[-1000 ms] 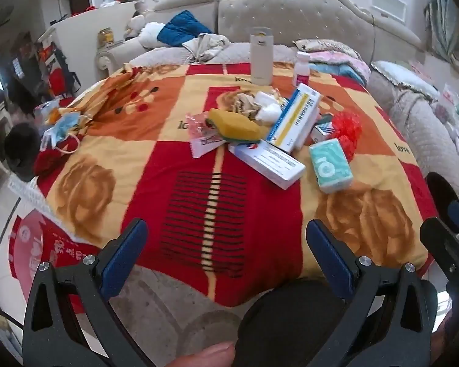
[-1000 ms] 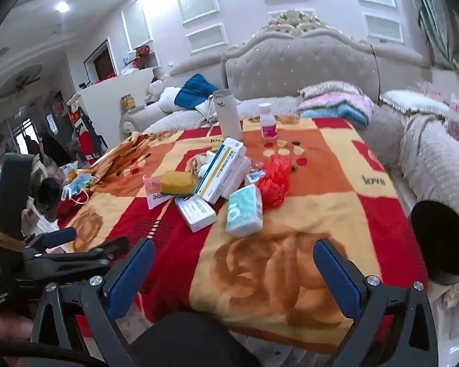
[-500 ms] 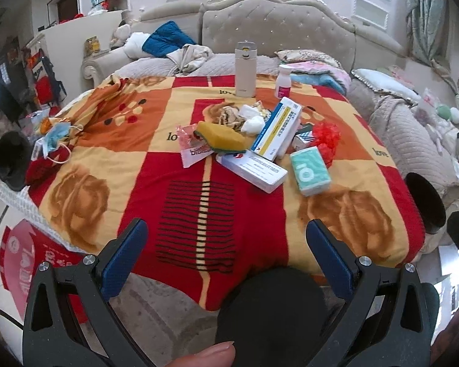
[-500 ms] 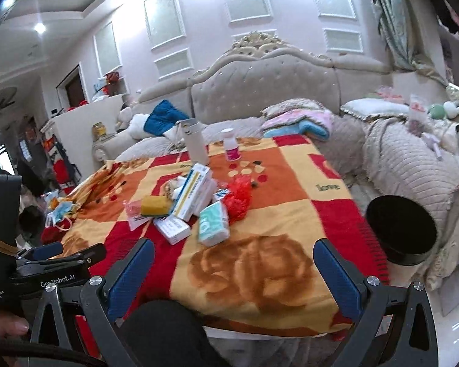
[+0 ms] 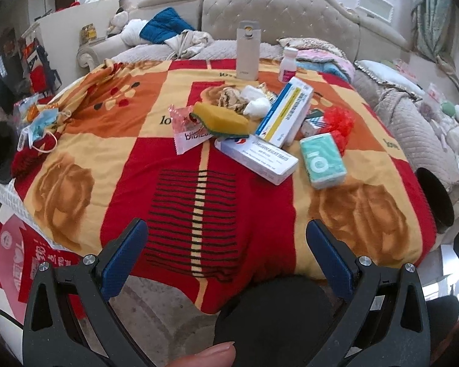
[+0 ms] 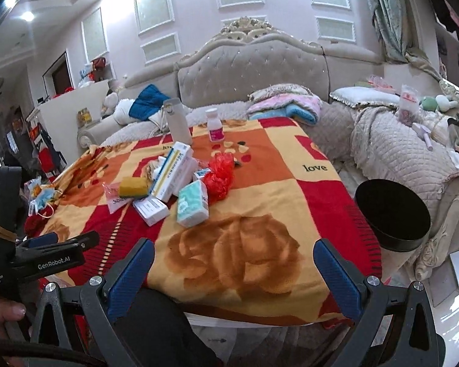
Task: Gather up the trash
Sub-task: 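Move both tools toward the medicine boxes and tissue pack on the blanket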
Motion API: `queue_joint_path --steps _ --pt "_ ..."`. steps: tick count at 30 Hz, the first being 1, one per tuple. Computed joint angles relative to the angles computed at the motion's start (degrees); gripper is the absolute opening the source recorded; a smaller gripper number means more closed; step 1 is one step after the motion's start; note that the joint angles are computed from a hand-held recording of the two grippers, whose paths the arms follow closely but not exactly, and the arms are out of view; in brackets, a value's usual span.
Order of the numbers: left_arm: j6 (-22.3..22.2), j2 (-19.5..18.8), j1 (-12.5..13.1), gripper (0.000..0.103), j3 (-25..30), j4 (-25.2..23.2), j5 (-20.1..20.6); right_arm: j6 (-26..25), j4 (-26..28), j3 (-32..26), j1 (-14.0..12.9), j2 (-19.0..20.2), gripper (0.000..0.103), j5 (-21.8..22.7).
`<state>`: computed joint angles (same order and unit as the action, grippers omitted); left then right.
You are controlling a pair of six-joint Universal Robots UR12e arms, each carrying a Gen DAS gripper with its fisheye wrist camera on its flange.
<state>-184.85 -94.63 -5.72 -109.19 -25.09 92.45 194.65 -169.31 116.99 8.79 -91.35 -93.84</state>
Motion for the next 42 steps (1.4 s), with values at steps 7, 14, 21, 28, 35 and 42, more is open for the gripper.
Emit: queue_joint_path --steps 7,14,21,28,35,42 --pt "0.5 -2.3 -0.8 0.103 1.9 -2.3 2.7 1.3 0.4 -0.6 -1.5 1.6 0.103 3.7" --pt "0.2 -4.0 -1.0 0.103 3.6 -4.2 3.4 4.0 3.3 -1.9 -2.8 3.0 0.103 8.7" --pt "-0.9 -5.4 1.6 0.103 4.2 -6.6 -5.1 -0.2 1.3 -2.5 -2.3 3.5 0.103 7.4" --pt "-0.3 -8.0 2.2 0.103 4.7 -3.5 -3.9 -4.3 -0.4 -3.7 -3.0 6.4 0.103 8.2" --pt "-0.3 -11.3 2.2 0.103 10.0 -9.5 -1.0 -12.3 4.2 -11.3 -2.2 13.6 0.103 11.7" --pt "-0.9 -12.1 3.7 0.103 11.0 -7.8 -7.4 -10.5 5.0 -14.5 -1.7 16.8 0.103 10.3"
